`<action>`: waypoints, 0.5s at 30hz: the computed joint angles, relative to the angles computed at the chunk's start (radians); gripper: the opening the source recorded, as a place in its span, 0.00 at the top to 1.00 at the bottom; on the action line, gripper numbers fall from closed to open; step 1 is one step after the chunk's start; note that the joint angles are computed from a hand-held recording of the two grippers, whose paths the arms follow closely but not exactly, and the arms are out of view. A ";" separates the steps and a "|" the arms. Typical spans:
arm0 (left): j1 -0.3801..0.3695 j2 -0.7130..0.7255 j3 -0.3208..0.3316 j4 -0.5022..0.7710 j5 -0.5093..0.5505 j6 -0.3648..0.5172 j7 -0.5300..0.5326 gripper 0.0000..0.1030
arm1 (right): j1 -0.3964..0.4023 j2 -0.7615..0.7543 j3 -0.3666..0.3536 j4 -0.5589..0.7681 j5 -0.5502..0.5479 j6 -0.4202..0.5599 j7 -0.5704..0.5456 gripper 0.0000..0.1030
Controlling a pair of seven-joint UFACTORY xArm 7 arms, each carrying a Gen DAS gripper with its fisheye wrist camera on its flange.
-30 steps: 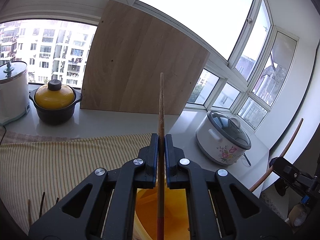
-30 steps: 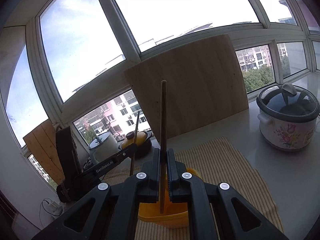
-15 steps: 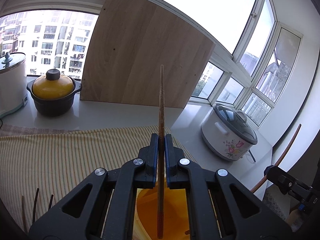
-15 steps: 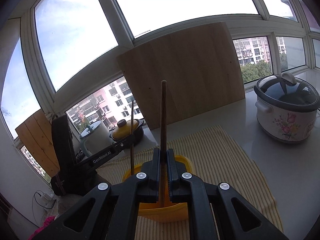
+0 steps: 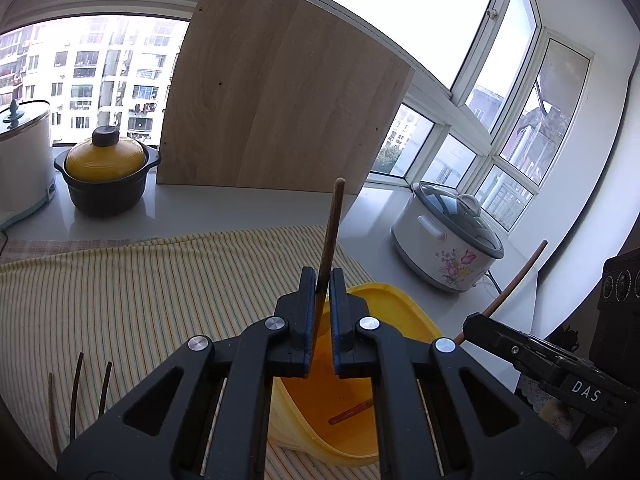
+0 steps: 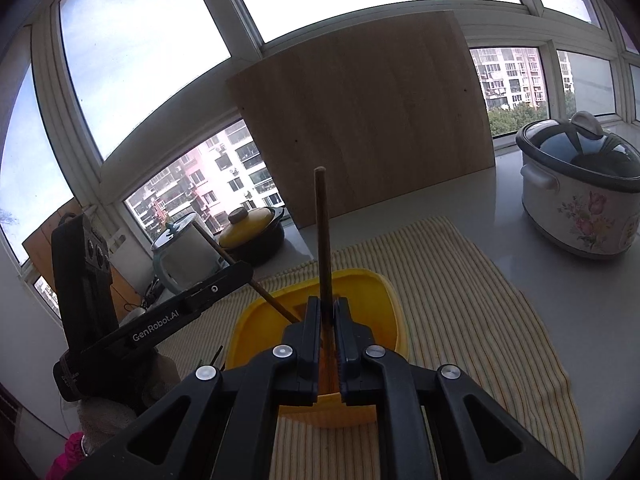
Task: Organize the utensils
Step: 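Open both tools to drop the chopsticks into the yellow container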
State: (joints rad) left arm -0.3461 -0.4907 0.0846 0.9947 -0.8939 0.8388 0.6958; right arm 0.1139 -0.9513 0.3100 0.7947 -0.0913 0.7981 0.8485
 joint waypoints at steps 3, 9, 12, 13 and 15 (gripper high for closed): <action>0.001 -0.020 0.006 -0.010 0.002 0.014 0.001 0.96 | 0.006 0.010 0.008 0.005 0.002 0.005 0.001 0.92; 0.011 -0.057 0.024 -0.026 0.022 0.044 -0.002 0.82 | 0.007 0.011 0.027 0.011 -0.009 0.025 0.013 0.79; 0.018 -0.080 0.037 -0.037 0.031 0.046 0.009 0.82 | -0.001 0.009 0.042 0.023 -0.023 0.041 0.023 0.78; 0.018 -0.085 0.044 -0.038 0.033 0.052 0.012 0.82 | -0.003 0.008 0.045 0.026 -0.027 0.045 0.027 0.78; 0.023 -0.097 0.056 -0.038 0.039 0.065 0.016 0.82 | -0.005 0.008 0.051 0.035 -0.033 0.050 0.030 0.78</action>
